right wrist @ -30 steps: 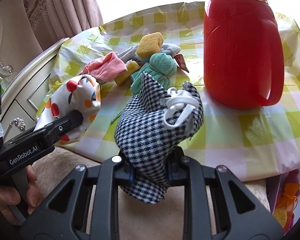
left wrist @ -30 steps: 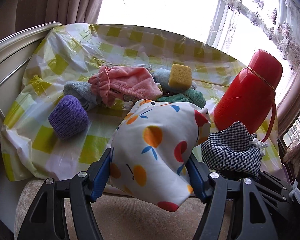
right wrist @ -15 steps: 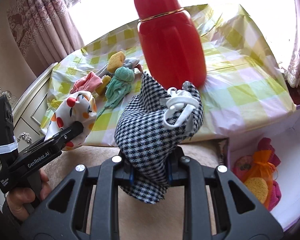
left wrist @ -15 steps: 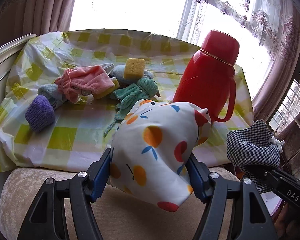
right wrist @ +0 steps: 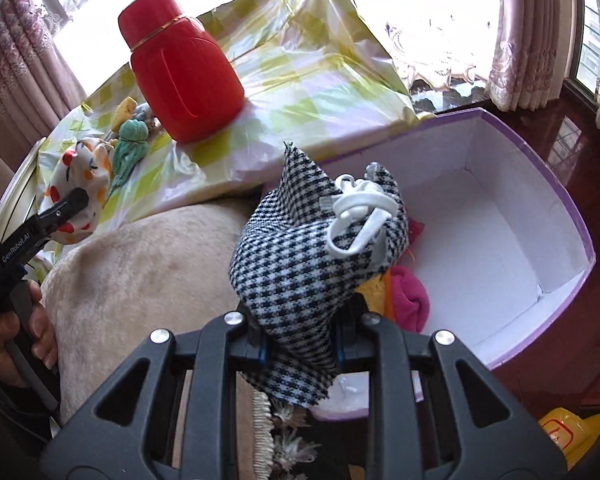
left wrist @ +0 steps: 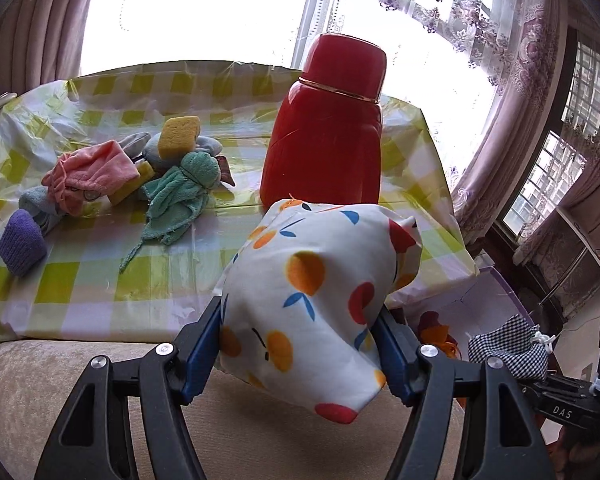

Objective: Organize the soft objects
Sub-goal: 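Carry the print pouch and gingham bag to the white box and open both tools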

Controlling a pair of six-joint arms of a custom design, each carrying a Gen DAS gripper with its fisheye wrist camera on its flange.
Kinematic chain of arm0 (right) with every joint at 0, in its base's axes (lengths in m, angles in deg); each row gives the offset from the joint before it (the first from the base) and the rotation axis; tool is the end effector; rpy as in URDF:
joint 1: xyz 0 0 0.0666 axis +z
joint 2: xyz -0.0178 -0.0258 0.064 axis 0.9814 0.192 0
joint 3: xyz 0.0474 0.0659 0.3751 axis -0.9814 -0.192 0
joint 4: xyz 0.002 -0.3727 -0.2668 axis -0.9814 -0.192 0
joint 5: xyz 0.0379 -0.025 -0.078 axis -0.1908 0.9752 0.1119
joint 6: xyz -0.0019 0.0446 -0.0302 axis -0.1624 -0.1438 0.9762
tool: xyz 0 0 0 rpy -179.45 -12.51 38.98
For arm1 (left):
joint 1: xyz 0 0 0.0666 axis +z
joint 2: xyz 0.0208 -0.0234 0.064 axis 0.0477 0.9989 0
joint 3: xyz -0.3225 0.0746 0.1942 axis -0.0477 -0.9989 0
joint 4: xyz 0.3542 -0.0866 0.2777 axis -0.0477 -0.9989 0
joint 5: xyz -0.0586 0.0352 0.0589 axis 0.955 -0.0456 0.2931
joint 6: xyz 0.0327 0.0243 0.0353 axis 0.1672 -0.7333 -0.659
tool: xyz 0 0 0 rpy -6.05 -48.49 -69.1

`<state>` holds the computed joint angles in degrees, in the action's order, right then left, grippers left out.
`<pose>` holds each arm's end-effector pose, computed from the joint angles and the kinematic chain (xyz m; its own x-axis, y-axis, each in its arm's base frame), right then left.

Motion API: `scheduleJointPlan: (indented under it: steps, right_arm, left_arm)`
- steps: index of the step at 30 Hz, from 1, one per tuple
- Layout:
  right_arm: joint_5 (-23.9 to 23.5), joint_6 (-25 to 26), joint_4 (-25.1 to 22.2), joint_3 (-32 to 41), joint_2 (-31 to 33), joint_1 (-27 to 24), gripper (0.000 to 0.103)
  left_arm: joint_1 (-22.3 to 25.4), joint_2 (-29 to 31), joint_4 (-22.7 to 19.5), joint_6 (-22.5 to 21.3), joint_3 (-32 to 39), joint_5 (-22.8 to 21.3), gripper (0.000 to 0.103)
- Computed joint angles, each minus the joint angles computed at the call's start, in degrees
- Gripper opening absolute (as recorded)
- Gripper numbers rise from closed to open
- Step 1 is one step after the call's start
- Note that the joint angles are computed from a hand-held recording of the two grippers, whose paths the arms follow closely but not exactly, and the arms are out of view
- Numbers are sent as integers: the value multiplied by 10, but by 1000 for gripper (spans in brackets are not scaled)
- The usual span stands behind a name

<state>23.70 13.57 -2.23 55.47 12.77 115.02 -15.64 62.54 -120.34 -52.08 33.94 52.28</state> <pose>0.4586 0.3239 0.4708 -0.7999 0.3111 -0.5131 0.1791 0.9399 0.2907 0.5421 -0.1843 0.5085 -0.6895 0.0532 -0.7223 0.2738 0.9424 -0.1920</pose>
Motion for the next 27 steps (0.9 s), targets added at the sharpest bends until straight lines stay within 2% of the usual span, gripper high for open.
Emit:
scheduleJointPlan:
  steps: [3,4,6,7,12,20,27]
  right_arm:
    - [-78,0,-36,-11,10,-13,41]
    - [-91,-16,-41,-20,9,-16,44]
    - [-101,-34,-58,-30,8,-20,61]
    - [-102,-34,-63,-33,6,-21,63]
    - [-91,-27,-64,-45,-12,-27,70]
    - [-54,-41,-65,-50,-33,-44,72]
    - [-48,-62,-57,-74,-51,-54,72]
  left_arm:
    - [-6,1,-2,-3,2,5,70]
    - [-8,0,-2,-4,2,5,70]
    - [-11,1,-3,-5,4,6,70]
    - [-13,2,-4,-6,5,8,70]
    - [-30,12,-9,-14,18,19,70]
    - [-76,44,-16,-45,58,36,71]
    - [-117,78,-16,-71,102,36,71]
